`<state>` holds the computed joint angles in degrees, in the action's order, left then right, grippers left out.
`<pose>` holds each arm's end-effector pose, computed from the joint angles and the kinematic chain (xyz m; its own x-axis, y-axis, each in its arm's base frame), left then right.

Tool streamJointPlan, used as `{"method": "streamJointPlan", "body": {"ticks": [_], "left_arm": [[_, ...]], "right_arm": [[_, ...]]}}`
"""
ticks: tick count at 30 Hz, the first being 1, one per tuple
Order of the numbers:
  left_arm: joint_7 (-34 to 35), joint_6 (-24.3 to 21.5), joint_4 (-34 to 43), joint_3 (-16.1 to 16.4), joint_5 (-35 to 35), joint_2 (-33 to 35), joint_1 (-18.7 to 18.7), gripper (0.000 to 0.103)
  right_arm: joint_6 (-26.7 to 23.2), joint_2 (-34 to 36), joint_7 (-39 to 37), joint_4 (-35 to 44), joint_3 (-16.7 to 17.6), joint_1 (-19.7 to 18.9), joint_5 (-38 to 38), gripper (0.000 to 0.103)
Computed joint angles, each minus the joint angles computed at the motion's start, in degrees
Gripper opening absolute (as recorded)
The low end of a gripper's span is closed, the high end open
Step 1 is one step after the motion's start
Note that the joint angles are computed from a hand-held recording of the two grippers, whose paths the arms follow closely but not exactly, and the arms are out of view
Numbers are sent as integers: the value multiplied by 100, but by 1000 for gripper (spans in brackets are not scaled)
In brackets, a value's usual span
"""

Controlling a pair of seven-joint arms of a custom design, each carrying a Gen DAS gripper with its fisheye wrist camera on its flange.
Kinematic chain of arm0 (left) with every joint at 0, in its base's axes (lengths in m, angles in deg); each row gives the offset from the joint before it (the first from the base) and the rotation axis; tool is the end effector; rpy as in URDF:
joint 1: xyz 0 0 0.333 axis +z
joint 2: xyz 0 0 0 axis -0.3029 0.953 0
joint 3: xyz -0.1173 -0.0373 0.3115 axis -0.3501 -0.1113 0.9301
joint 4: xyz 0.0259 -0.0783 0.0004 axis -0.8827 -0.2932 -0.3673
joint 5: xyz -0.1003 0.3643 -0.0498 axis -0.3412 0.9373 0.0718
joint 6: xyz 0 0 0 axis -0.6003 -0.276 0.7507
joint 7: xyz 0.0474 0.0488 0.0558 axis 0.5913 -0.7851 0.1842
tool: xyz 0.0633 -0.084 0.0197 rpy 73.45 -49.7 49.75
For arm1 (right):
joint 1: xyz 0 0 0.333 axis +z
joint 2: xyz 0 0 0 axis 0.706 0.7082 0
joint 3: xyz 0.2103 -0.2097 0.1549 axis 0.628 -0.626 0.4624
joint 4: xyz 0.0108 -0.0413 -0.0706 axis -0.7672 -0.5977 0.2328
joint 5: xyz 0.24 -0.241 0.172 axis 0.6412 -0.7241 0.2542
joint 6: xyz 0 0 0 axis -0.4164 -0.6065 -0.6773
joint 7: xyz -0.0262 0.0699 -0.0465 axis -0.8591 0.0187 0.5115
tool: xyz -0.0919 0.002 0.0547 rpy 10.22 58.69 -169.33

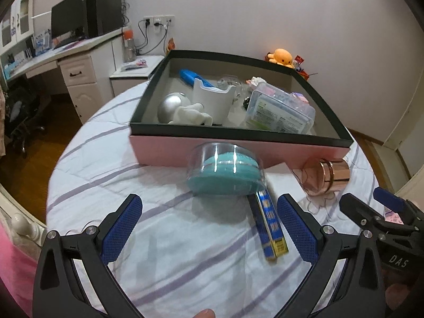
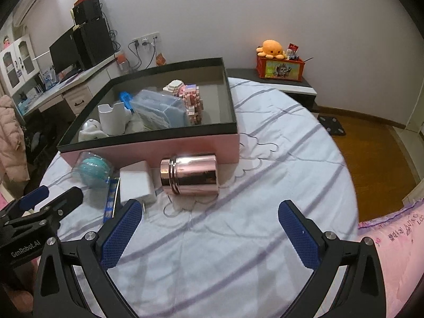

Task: Organize rigid objects
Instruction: 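Grasp the teal round case with the left tool while the right tool grasps the rose-gold canister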

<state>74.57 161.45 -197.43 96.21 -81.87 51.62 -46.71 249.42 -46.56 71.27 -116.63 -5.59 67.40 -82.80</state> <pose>0.6221 -0.2438 0.3189 -0.1813 -0.9763 0.1177 -0.7504 0.0600 -0.6583 0.5748 0.0658 0.3455 -0.1356 -0.9857 -0.1000 -0.7543 0.1681 -0.6346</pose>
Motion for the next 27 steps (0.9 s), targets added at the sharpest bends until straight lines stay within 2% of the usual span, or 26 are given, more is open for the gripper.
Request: {"method": "streamJointPlan", "body": {"ticks": [4,7,8,11,12,14,16,18,19,20,23,27], "left_arm": [[21,-147,382,-197,9,259,205,103],[-46,-373,733,-364,17,508,404,103],[-53,-420,830,-458,28,589,499,103],[-173,-520,1009,-407,116,755,488,103],[-114,-461,1015,-606,114,772,665,102],[24,-419,1023,-918,105,788,945,99],[245,-364,1014,-1284,75,798,1268,85],[362,-335,1013,-1397,26,799,1374,78],[432,-346,1019,-1509,-9,805,1476,78],[503,-339,1015,-1618,-46,811,1571,78],[603,-280,959,-1650,-131,784,1599,77],[603,-204,794,-1449,-205,669,1420,77]], "right_arm": [[-62,205,-233,268,604,-568,133,103],[-86,344,-346,399,710,-666,195,103],[-103,388,-418,445,866,-812,237,103],[-124,485,-527,549,998,-926,322,103],[-125,522,-567,592,1044,-965,344,103],[-104,586,-593,654,1035,-944,390,103],[-78,671,-655,742,1127,-1018,442,103],[-45,761,-672,815,1104,-976,500,103],[-42,802,-695,847,1159,-1019,534,101],[56,833,-732,843,1339,-1190,587,94],[-20,854,-727,854,1253,-1093,708,59],[83,772,-789,721,1387,-1220,767,59]]}}
